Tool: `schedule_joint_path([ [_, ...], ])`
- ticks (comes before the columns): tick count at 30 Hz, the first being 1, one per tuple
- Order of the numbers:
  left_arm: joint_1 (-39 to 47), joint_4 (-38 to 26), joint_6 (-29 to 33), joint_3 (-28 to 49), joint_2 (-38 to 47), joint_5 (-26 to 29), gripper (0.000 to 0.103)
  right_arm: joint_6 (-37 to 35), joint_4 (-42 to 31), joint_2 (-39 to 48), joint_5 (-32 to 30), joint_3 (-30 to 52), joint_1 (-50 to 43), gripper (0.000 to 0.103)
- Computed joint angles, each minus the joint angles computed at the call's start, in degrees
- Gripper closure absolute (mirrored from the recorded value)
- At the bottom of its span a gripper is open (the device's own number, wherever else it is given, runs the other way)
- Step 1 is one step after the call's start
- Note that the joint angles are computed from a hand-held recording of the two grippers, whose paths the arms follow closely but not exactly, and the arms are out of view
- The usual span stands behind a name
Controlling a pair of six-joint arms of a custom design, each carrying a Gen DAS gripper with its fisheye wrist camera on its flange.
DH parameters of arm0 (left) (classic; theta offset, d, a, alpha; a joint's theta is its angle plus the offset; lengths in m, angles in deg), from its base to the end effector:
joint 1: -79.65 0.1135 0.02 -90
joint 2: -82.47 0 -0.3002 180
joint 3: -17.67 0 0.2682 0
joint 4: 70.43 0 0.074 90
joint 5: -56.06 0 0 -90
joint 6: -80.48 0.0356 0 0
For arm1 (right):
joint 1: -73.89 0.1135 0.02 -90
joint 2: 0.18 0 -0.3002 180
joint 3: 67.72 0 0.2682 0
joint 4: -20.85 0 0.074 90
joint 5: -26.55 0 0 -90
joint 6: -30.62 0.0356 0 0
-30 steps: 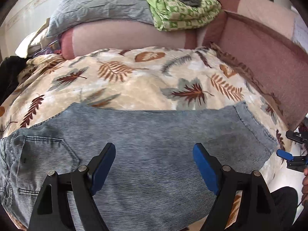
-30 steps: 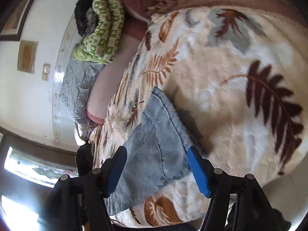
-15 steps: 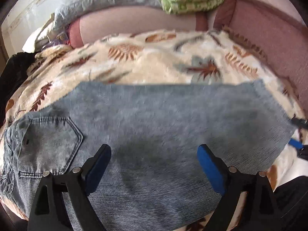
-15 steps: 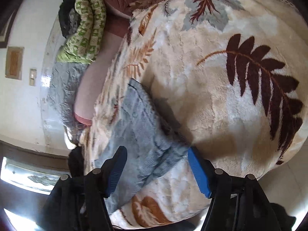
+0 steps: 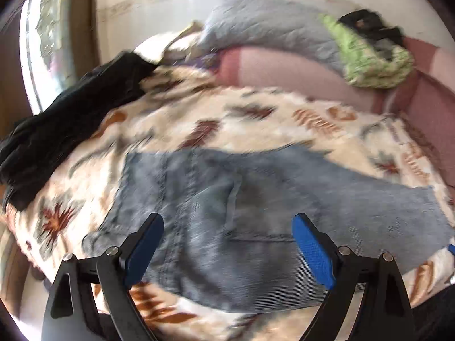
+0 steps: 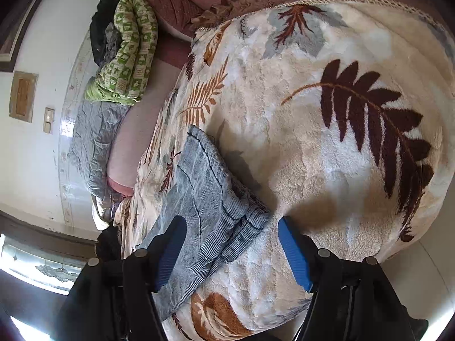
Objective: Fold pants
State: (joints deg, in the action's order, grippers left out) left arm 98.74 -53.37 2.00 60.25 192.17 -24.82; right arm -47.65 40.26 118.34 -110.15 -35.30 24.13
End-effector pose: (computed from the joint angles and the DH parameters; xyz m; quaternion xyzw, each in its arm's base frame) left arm 0.2811 0.0913 0.0653 -0.0348 0.9366 0.0178 0.3481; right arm 0.1622 -0.1516 0.0193 0.3909 0.8137 0.3066 0.3018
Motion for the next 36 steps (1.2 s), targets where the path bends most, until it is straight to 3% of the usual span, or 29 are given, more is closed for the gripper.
schedule_joint_path([
  [1, 0.04, -5.70, 1.01, 4.88, 5.35, -3.42, 0.011, 0.41, 0.90, -0.52, 1.05, -0.45, 1.40, 0.032],
  [2, 0.78, -7.28, 1.06, 6.88, 7.83, -3.14, 0.006, 1.13, 1.32, -1.08, 2.70, -0.73, 2.88, 0.032],
  [3, 1.92, -4.95, 2.53, 6.00, 7.42, -0.25, 0.005, 2.19, 1.85, -1.78, 4.53, -1.20, 4.11, 0.031],
  [5, 1.67, -5.98, 2.65, 4.44, 3.61, 1.07, 0.005, 3.75, 4.56, -4.21, 7.38, -3.35, 5.94, 0.031],
  [9, 4.18, 5.76, 2.81, -2.41, -1.96, 4.11, 0.005, 6.35, 9.65, -16.47, 15.14, -10.93, 10.80, 0.031],
  [11, 5.37, 3.91, 2.15, -0.04, 0.16, 5.17, 0.005, 7.51, 5.43, -25.19, 18.30, -11.18, 18.50, 0.031],
  [14, 6.46, -8.15, 3.28, 9.17, 8.71, 7.02, 0.006, 7.76, -6.00, -29.95, 24.26, -3.78, 37.76, 0.031],
  [18, 5.90, -2.54, 3.06, 6.13, 8.71, 6.55, 0.005, 7.98, -17.87, -18.76, 29.16, 14.57, 60.69, 0.031],
  [19, 6.07, -1.80, 2.69, 5.67, 8.94, 6.69, 0.005, 7.14, -21.36, -14.42, 27.78, 20.74, 64.32, 0.031],
  [27, 6.46, 0.19, 3.91, 4.75, 9.07, 7.20, 0.005, 16.31, -40.00, 22.23, 2.15, 69.56, 75.08, 0.031],
  [30, 6.37, 0.62, 4.37, 4.70, 9.18, 6.97, 0.005, 21.86, -37.64, 28.19, 0.21, 77.02, 76.53, 0.031],
  [32, 6.05, 1.27, 4.51, 4.52, 9.42, 6.35, 0.005, 24.26, -41.00, 32.77, 4.31, 83.23, 77.29, 0.032],
  [34, 5.83, 1.76, 4.62, 4.34, 9.46, 5.89, 0.005, 30.92, -36.10, 34.37, 1.39, 83.19, 76.28, 0.032],
  [36, 6.15, 1.79, 4.74, 4.08, 9.27, 6.45, 0.005, 30.88, -34.19, 32.18, -0.24, 81.08, 75.79, 0.032],
])
